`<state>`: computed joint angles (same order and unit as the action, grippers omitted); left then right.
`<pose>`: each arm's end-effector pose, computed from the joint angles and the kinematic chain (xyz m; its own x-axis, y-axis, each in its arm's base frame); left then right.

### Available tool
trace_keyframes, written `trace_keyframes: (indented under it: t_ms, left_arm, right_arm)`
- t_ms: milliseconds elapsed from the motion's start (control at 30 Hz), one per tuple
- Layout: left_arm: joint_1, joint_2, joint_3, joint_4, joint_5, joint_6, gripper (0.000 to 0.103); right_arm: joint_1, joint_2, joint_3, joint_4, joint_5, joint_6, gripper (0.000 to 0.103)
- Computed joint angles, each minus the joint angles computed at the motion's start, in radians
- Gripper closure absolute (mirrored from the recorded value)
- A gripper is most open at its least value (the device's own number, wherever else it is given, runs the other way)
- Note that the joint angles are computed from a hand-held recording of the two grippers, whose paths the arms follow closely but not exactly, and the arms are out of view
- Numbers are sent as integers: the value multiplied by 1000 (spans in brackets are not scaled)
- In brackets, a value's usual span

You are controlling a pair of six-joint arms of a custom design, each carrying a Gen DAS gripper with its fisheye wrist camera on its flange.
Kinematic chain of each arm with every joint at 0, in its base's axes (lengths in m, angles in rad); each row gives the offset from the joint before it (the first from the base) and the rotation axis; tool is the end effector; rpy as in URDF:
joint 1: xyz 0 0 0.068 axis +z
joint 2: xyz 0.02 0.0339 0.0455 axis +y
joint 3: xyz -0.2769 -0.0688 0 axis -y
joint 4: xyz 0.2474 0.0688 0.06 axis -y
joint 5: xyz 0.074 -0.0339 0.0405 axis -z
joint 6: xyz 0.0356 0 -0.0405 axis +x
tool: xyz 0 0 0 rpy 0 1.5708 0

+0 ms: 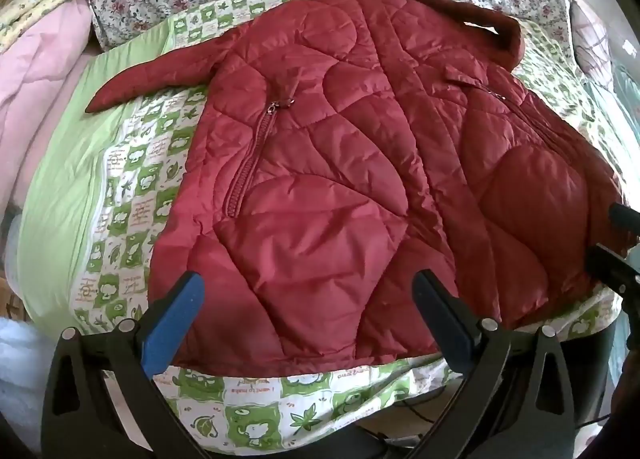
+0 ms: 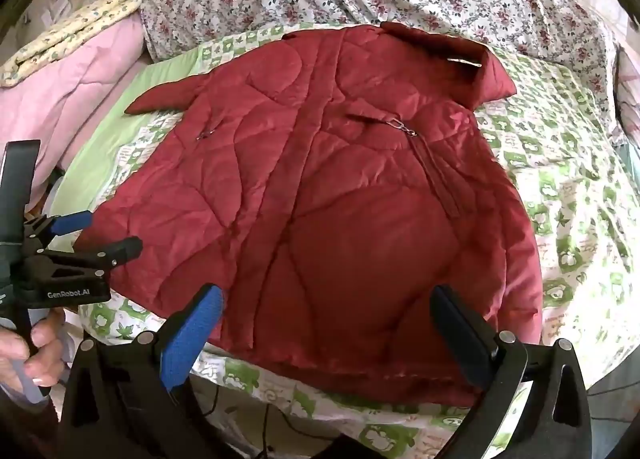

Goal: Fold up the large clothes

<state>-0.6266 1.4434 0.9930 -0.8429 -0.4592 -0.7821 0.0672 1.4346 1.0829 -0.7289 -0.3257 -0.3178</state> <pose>0.2220 -0.1413 0.2326 -0.8538 -0.1618 -0.4948 -0.2459 0.9631 0.1093 0.2846 0.0306 0.2639 -0.7693 -0.3485 -0.5354 -0.4783 0.8698 0.1210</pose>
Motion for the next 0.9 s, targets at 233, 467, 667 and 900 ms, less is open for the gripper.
trace_keyframes:
  t_ms: [233, 467, 667, 900]
  left_arm:
    - [2, -6, -7, 6, 6, 1, 0]
    - [-8, 18, 3, 16, 8, -11, 0]
    - [11, 13, -14, 36, 11, 9, 0]
    - [12, 7, -30, 50, 14, 21, 0]
  right_arm:
    - [1, 0, -3, 8, 3, 4, 0]
    - [-11, 3, 4, 3, -7, -7, 0]
    - [5, 3, -3, 12, -1, 7, 0]
    - [11, 1, -5, 19, -9, 1, 0]
